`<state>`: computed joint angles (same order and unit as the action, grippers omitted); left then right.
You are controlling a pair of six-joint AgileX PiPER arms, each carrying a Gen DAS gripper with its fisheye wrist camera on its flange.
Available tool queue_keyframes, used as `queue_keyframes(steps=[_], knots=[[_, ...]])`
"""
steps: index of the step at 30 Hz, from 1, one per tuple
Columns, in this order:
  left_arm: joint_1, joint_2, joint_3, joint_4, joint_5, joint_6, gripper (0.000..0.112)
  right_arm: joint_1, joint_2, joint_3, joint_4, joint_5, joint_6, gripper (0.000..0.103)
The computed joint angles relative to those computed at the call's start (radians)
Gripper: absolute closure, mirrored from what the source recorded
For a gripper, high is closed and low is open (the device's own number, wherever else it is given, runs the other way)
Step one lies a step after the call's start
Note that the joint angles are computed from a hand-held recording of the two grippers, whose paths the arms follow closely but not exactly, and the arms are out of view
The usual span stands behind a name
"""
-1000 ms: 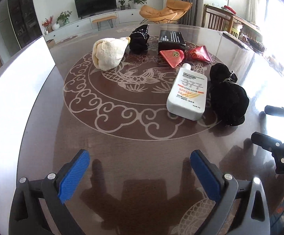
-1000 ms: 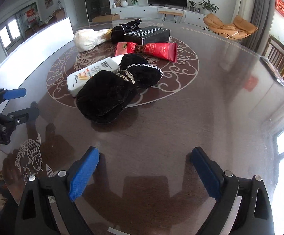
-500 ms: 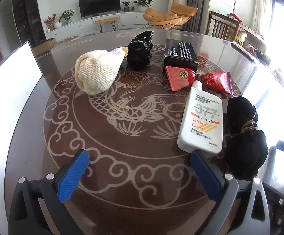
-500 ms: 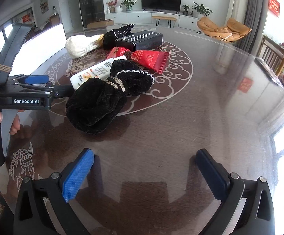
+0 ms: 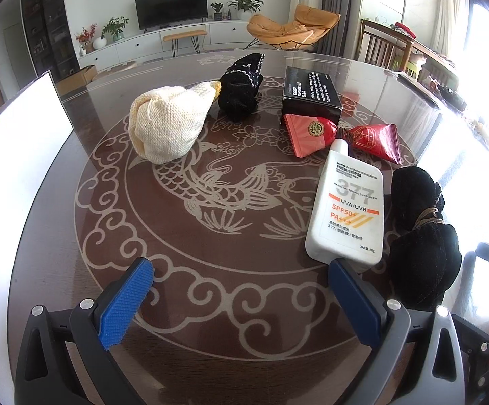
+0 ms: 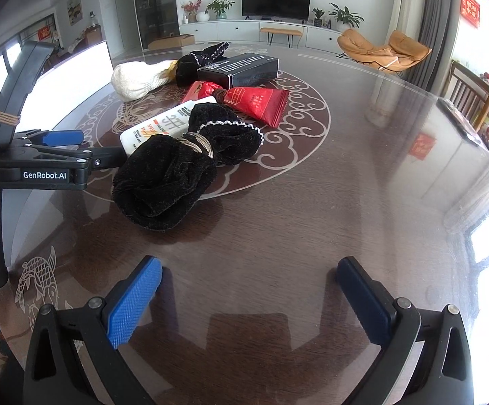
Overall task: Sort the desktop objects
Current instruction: 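Bring both open tools back over the table, then grasp the white sunscreen bottle with left tool while right tool grasps the black velvet pouch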
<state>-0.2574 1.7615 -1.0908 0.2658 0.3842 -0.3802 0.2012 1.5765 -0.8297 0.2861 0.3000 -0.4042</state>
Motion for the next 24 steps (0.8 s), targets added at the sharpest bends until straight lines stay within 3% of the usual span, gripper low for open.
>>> queue_keyframes(steps=[24], knots=[[0.000,0.000,-0.001,-0.001,0.001,0.001,0.009,-0.002,-0.001,0.006,-0.038,-0.014,0.056,0.000]])
